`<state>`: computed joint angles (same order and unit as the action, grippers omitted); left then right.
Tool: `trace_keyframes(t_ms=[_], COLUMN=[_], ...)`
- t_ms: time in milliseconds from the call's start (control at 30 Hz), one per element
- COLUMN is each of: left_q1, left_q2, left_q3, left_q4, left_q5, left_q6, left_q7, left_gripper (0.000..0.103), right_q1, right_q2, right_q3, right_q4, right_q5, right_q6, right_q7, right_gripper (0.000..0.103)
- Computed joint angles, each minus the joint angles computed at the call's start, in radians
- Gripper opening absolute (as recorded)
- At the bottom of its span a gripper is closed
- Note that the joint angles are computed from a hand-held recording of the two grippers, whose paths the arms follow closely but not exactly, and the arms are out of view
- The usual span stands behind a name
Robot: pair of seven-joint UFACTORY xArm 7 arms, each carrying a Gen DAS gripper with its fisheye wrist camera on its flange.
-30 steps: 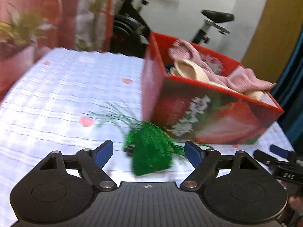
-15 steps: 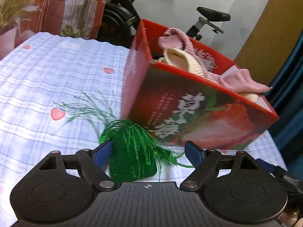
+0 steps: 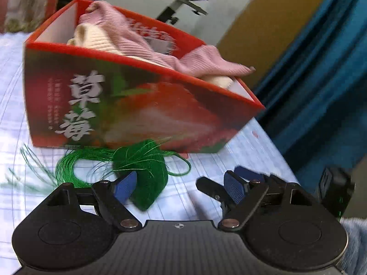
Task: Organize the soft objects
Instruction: 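Lower the left tool onto the green tasselled plush beside the box, then close the right tool on the green plush while the left tool holds it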
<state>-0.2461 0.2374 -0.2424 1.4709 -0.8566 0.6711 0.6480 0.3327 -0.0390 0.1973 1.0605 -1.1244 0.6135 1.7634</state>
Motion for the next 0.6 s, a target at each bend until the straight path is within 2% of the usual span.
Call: trace_keyframes(t_ms=[133,233,400,533,600], left_q1=[0.001,0.004,-0.006,0.010,0.019], left_q2=[-0.021,-0.042,-0.016,0.022,0.031], left_q3=[0.009,0.018,0.036,0.022,0.017], left_q4=[-0.028,-0.052,-0.022,0.013,0.026], left_q5=[-0.005,0.006,0.117,0.133,0.137], left_q6=[-0.050,-0.091,-0.111,-0.086,-0.063], left_q7=[-0.023,-0.024,-0.119,-0.162,-0.176], left_gripper=[0.081,0.073,0.067,0.061,0.049], right_q1=[-0.004,-0.005,0.004,0.024,0.036], right_q2=[-0.003,0.005,0.038,0.090,0.123], right_q3=[-0.003,-0.004,-0.010,-0.020,-0.031], right_q4=[-0.006,0.001,0.049,0.119,0.156], right_q5=[-0.010,-0.020,0.020,0.057,0.088], right_q6=[-0.024,-0.066,-0.129,-0.163,-0.195], right_q7=[0.006,-0.028,-0.174,-0.306,-0.369], right_gripper=[0.099,0.094,0.087,0.082,0.078])
